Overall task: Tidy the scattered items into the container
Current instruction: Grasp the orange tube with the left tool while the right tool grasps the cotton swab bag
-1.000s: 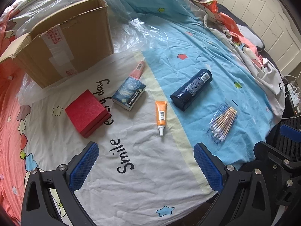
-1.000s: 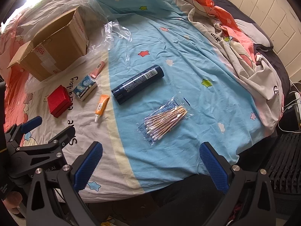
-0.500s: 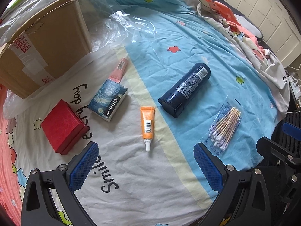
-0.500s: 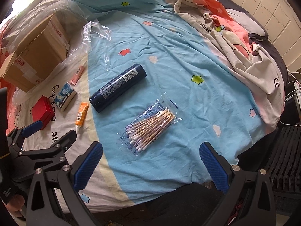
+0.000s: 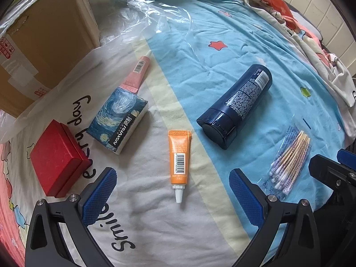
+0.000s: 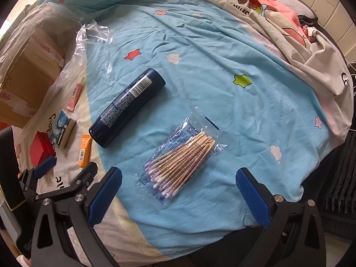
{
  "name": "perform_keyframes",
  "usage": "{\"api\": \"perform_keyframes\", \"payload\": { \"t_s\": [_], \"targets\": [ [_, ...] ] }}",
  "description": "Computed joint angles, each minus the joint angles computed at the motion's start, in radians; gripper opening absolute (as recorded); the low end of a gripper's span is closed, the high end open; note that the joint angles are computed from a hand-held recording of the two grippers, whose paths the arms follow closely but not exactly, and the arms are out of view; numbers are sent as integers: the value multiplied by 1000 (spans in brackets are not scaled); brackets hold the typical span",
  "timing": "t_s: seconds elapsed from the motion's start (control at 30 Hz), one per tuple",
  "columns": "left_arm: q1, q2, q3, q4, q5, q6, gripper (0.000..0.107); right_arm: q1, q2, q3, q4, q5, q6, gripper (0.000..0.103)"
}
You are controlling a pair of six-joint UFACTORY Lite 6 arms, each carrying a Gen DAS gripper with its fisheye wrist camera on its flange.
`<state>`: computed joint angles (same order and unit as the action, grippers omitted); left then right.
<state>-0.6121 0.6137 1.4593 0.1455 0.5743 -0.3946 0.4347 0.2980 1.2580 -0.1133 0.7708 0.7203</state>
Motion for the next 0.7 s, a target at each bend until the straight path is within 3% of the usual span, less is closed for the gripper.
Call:
{"api": "perform_keyframes", "payload": {
  "t_s": [0.3,0.7],
  "targets": [
    [-6,53,25,95,-16,-104,103,-15,96,37,13,-33,-20,98],
    [-2,112,67,55,-31,-75,103,-39,160,39,29,-62,-8,94]
  ]
}}
